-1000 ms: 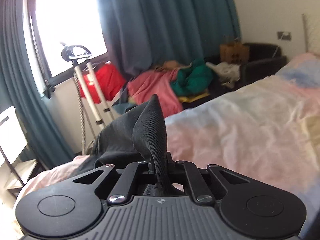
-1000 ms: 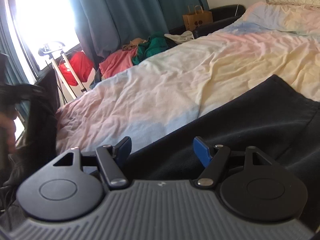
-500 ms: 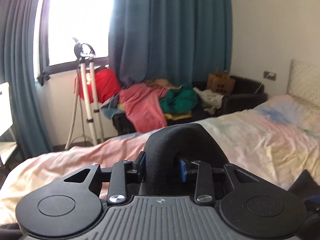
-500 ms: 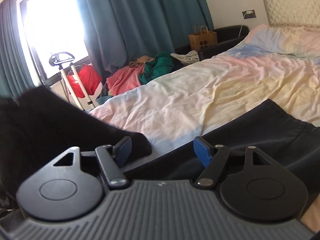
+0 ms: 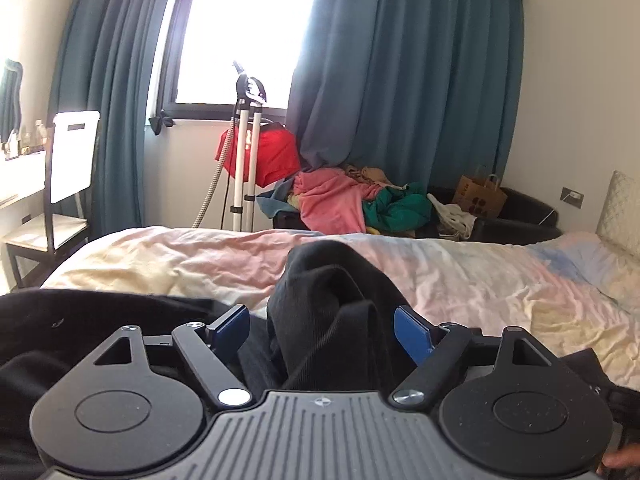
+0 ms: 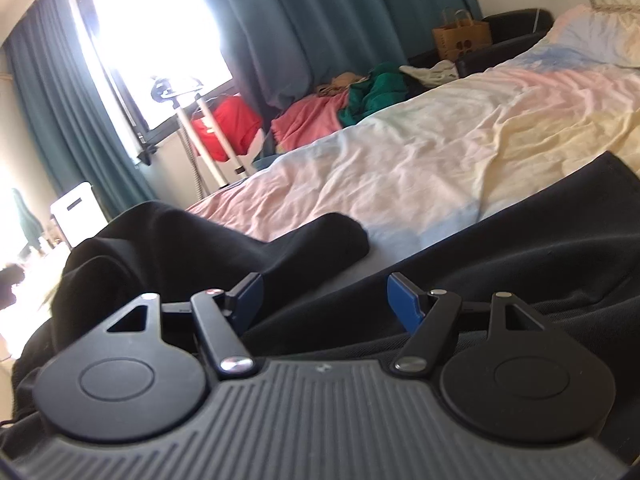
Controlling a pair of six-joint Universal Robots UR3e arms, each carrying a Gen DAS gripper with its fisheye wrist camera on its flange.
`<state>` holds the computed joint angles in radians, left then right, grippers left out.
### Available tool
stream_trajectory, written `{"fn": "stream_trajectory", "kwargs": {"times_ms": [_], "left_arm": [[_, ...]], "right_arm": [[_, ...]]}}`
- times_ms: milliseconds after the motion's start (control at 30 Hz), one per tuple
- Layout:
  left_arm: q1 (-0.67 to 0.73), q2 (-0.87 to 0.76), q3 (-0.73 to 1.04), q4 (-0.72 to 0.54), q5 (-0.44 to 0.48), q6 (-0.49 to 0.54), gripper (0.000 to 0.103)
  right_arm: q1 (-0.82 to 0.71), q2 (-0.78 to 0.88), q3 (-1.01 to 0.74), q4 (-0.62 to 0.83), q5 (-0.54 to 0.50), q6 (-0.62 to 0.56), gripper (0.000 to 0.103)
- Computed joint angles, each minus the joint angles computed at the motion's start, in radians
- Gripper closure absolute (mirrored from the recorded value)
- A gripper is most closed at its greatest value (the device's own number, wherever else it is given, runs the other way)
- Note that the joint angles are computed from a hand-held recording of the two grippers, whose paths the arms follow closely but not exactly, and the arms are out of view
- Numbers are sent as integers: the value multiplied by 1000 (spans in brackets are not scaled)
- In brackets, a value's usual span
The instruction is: Fold clothes
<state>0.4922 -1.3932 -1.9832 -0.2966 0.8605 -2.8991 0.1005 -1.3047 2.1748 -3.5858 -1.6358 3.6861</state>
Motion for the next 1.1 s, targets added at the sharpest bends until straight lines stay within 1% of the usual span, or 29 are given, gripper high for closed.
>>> {"fn": "stream_trajectory", "kwargs": {"times_ms": [100,167,233,333,400,433,467,533,567,600,633,700,733,767,800,833,867,900,933,967,1000,1033,1100], "left_arm": [[89,253,-219,-65,-60,21,22],[145,374,-312,-124,-105,26,22],[171,426,-356,-163,-125,3,22],[166,443,-345,-242,-90,-3,22],[188,446,-358,-238,-104,16,22],[197,435,-367,-213,-112,19,21],[200,413,-376,-171,-116,14,21],[196,356,-389,-77,-113,-8,21],[189,321,-389,-30,-103,-31,21],[193,292,-385,-7,-109,-51,21],[201,266,-380,7,-123,-68,21],[235,218,-367,7,-172,-103,21],[255,203,-371,7,-199,-115,21],[272,188,-374,4,-218,-127,21],[282,168,-371,-3,-228,-139,21],[281,146,-360,-13,-223,-159,21],[281,128,-342,-52,-223,-176,21],[286,113,-318,-118,-231,-184,23],[294,104,-302,-172,-243,-186,23],[304,99,-304,-187,-258,-185,24],[310,98,-314,-169,-261,-185,24],[310,104,-321,-147,-252,-187,24],[318,131,-334,-134,-255,-181,24]], "right_arm": [[-19,-23,35,-5,64,21,32],[-35,-44,54,7,108,37,31],[-57,-71,75,21,163,66,30],[-98,-96,110,11,280,107,30],[-134,-76,105,6,386,172,30],[-146,-62,87,24,430,201,30],[-136,-54,37,91,431,207,30],[-80,-18,-101,222,362,183,30],[-55,19,-179,269,331,178,30],[-46,66,-251,298,330,203,30],[-50,124,-316,302,352,257,30],[-70,254,-437,271,402,430,31],[-73,318,-505,271,405,518,30],[-70,369,-573,292,383,581,30],[-59,404,-636,331,333,613,30],[-44,431,-701,387,269,616,31],[-30,450,-768,470,212,607,31],[-24,467,-827,549,171,603,37],[-23,478,-861,593,146,615,55],[-24,486,-888,633,126,622,65],[-29,475,-892,661,123,616,86],[-30,461,-889,681,112,602,91],[-12,397,-841,657,38,521,92]]}}
